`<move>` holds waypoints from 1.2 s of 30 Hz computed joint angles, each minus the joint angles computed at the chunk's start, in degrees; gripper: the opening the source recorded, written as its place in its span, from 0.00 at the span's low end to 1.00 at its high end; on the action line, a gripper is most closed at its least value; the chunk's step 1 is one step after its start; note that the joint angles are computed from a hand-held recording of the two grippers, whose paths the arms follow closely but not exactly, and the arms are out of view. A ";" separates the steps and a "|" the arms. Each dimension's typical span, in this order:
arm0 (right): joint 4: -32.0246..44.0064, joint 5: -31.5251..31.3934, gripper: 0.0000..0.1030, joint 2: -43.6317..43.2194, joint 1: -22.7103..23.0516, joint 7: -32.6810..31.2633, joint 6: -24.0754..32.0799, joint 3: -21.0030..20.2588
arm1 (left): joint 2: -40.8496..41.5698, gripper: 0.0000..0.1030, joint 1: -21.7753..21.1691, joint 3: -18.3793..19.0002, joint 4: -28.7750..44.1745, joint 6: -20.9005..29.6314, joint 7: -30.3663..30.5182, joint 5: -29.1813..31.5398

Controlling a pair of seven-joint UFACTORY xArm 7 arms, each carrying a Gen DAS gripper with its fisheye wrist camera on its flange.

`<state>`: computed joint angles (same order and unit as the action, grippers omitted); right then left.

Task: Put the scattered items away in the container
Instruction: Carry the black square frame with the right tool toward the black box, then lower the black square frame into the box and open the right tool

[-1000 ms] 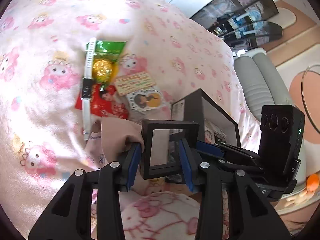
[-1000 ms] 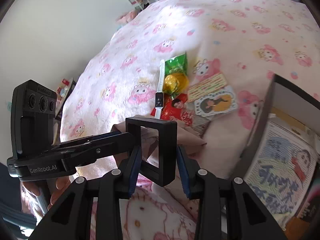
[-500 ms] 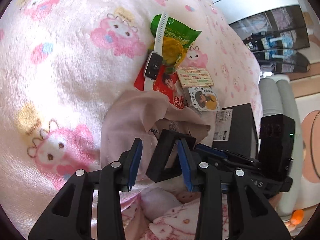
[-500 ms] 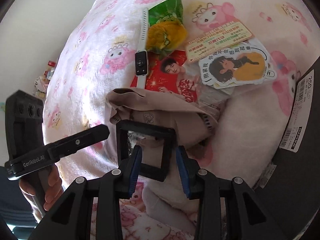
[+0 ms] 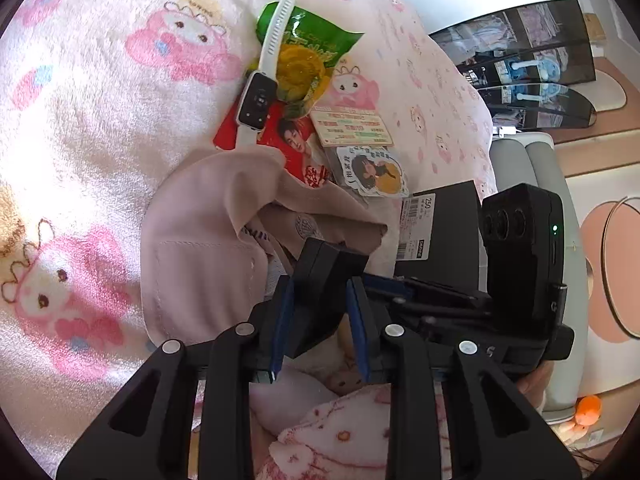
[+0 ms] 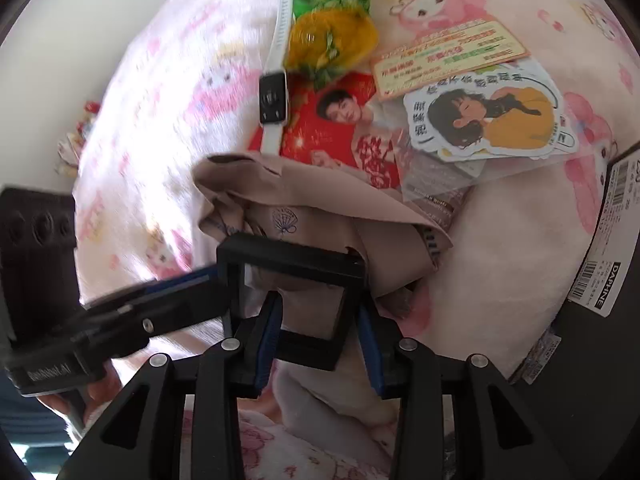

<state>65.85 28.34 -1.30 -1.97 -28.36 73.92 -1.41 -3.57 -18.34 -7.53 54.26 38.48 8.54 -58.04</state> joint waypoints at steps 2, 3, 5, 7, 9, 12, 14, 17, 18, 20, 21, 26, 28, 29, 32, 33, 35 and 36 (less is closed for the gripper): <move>-1.59 2.18 0.33 -1.99 -0.49 -0.73 -1.54 -0.57 | -0.99 0.25 -0.14 -0.03 0.54 0.53 0.85 -0.24; -2.18 2.88 0.33 -3.01 -0.73 -0.51 -1.92 -0.92 | -1.66 0.25 -0.32 -0.11 0.80 0.44 0.80 0.03; -3.17 4.57 0.33 -5.35 -1.21 -0.06 -2.16 -1.80 | -2.98 0.25 -0.87 -0.61 1.66 -0.60 -1.03 2.82; -4.14 6.17 0.33 -8.48 -1.55 -1.12 -2.74 -2.87 | -3.76 0.24 -1.56 -0.92 3.15 -1.57 -2.85 5.68; -4.36 7.85 0.33 -11.12 -1.94 -1.57 -2.83 -4.30 | -4.36 0.19 -2.32 -1.02 4.61 -2.30 -4.23 7.34; -4.02 11.14 0.33 -14.63 -2.97 -2.68 -1.58 -7.46 | -4.92 0.18 -4.03 -1.25 7.04 -2.83 -4.31 7.67; -3.65 12.82 0.33 -16.45 -3.61 -2.93 -1.47 -9.07 | -3.98 0.18 -5.44 -1.85 9.64 -2.78 -4.07 7.81; -3.61 12.96 0.33 -18.85 -4.93 -2.87 -1.66 -11.39 | -1.10 0.18 -7.34 -3.55 14.20 -2.57 -5.16 10.11; -3.66 12.58 0.33 -19.45 -5.59 -3.03 -1.69 -12.32 | 0.32 0.18 -8.04 -4.31 15.88 -2.55 -5.72 10.87; -3.66 11.44 0.33 -20.32 -7.08 -3.42 -1.60 -14.22 | 3.38 0.18 -9.38 -5.75 19.09 -2.15 -6.18 11.53; -3.66 10.65 0.33 -20.47 -7.92 -3.75 -1.51 -15.17 | 5.04 0.18 -10.01 -6.53 20.69 -1.87 -7.05 12.23; -3.72 7.27 0.33 -18.25 -12.49 -5.79 0.48 -19.20 | 14.53 0.18 -13.74 -9.83 29.71 1.03 -14.57 21.55; -3.95 6.16 0.33 -16.58 -14.58 -6.40 1.14 -19.96 | 19.02 0.18 -15.97 -9.85 34.65 4.20 -19.85 28.80; -4.53 5.97 0.33 -15.85 -15.53 -6.64 0.93 -20.00 | 21.05 0.18 -17.05 -9.64 37.14 6.00 -22.16 32.32; -5.28 4.91 0.33 -13.53 -17.90 -7.01 0.78 -19.34 | 26.75 0.18 -19.83 -8.83 44.46 11.69 -27.28 40.62; -5.44 4.63 0.33 -12.78 -18.47 -7.03 0.76 -18.98 | 28.24 0.18 -20.79 -8.28 46.58 13.40 -28.85 43.23; -5.58 4.91 0.33 -11.62 -19.27 -7.47 1.26 -18.31 | 30.24 0.18 -22.48 -7.07 49.48 16.14 -31.12 48.21; -5.74 4.75 0.33 -11.28 -19.49 -7.68 1.36 -17.76 | 30.67 0.19 -22.71 -6.93 49.85 16.53 -31.63 49.25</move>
